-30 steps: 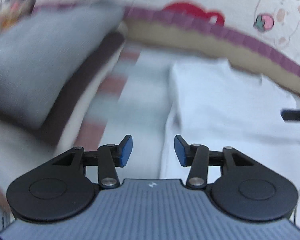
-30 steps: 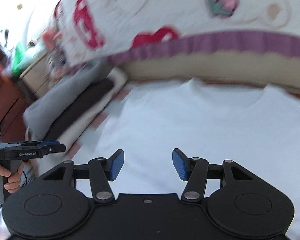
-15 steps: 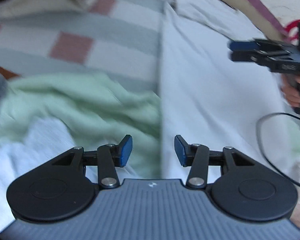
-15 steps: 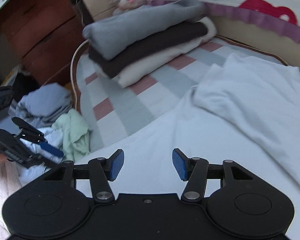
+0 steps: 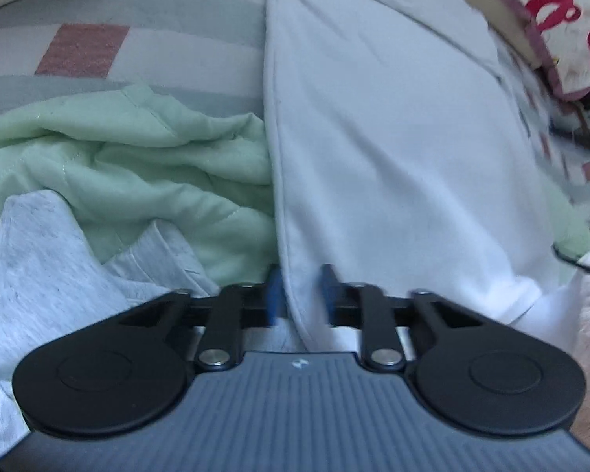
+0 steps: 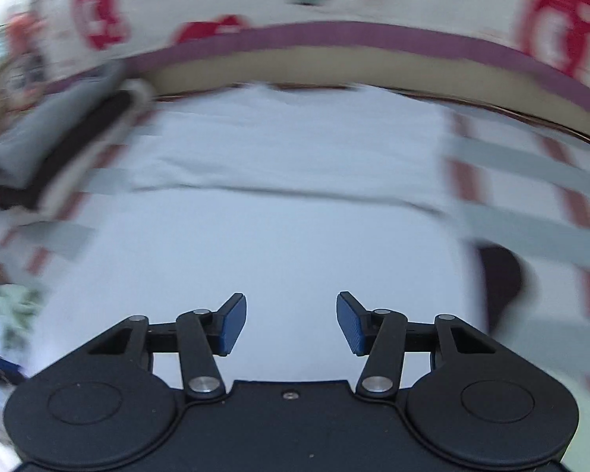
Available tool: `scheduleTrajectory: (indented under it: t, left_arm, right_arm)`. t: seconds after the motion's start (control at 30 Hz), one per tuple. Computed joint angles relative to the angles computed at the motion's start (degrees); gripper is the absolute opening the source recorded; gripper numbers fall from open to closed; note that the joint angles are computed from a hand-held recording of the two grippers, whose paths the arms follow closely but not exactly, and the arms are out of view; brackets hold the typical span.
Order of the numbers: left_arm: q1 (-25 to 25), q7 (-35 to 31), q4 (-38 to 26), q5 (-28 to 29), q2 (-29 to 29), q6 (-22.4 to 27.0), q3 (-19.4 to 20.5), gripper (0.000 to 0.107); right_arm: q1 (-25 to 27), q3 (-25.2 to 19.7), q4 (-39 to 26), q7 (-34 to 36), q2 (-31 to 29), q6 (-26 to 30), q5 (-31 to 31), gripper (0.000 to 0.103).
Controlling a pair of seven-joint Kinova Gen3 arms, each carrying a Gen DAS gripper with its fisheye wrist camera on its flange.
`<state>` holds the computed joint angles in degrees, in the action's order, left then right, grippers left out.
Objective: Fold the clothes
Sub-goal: 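Pinch the folded shirt's edge with the left gripper while the right gripper pinches the shirt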
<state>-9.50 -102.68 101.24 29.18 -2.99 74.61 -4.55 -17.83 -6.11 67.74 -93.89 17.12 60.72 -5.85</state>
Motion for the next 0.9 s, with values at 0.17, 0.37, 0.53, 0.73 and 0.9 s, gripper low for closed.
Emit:
scheduleTrajectory:
  t: [0.17, 0.37, 0.53, 0.73, 0.9]
  left_arm:
    - [-1.0, -1.2, 0.2, 2.7, 1.3, 1.8, -0.6, 0.017]
    - [-0.6, -0.1, 0.1, 2.9, 1.3, 3.1, 0.4, 0.024]
    - [-1.4, -1.3, 0.7, 4.9, 1.2, 4.7, -0.8, 0.018]
    - [-1.9, -2.4, 1.7, 5.5, 1.8, 4.3, -0.6, 0.02]
    - [-3.4, -1.0, 2.3, 7.4, 3.3, 5.4, -1.1, 0.023]
  right_arm:
    - [-4.2, 12.2, 8.7, -11.7, -6.4, 1.7, 1.4, 0.057]
    - [-2.5, 11.7, 9.9, -20.5, -6.1, 6.7, -1.5, 0.057]
    - [4.2, 4.5, 9.8, -18.3, -5.4, 10.6, 0.5, 0.057]
    - [15.6, -4.0, 9.6, -9.9, -3.2, 17.7, -6.3, 0.057]
    - [21.3, -8.4, 9.2, -5.1, -0.6, 22.3, -11.1, 0.054]
